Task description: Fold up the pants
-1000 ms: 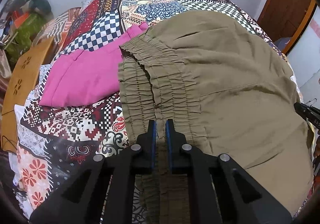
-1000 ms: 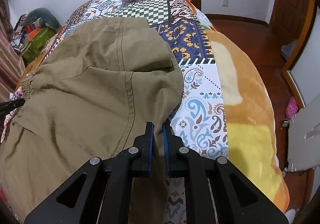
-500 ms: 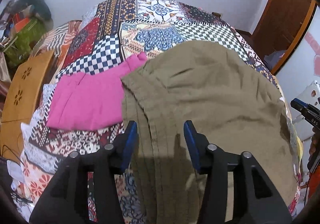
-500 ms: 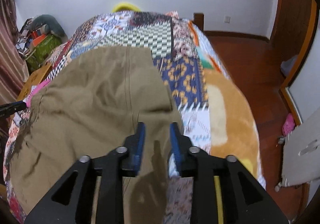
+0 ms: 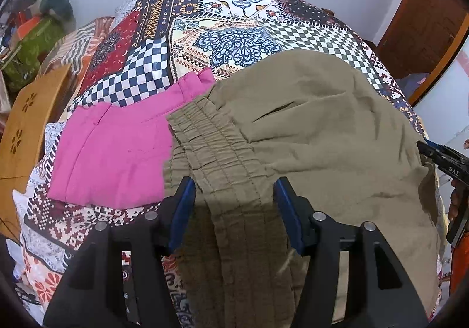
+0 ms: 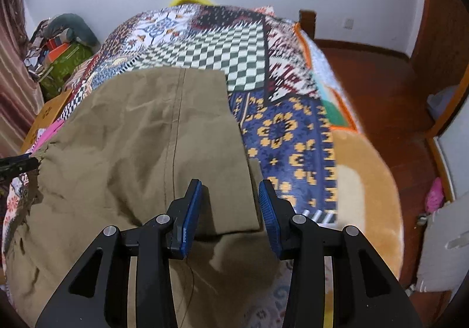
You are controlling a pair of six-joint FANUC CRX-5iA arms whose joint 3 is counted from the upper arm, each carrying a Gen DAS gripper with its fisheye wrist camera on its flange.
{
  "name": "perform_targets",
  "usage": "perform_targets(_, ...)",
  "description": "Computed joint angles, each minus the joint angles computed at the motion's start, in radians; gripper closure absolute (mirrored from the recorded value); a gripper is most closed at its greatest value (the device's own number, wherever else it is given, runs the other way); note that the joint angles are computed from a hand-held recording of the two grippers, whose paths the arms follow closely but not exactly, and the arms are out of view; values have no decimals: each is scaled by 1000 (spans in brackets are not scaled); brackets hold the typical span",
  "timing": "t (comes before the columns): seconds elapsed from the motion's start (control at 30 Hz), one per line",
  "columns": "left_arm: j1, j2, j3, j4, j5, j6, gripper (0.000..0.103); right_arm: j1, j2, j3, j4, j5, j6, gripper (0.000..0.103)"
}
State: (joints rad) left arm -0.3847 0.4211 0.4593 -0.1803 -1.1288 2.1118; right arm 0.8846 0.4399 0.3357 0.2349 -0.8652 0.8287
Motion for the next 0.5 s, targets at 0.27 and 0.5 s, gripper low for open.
perform_targets(0.27, -23, 10, 31, -73, -3, 29, 64, 32, -11, -69, 139, 20, -38, 90)
perform_targets(0.5, -24, -9, 24, -124, -10, 36, 94, 31, -5, -62, 145, -4, -22, 91)
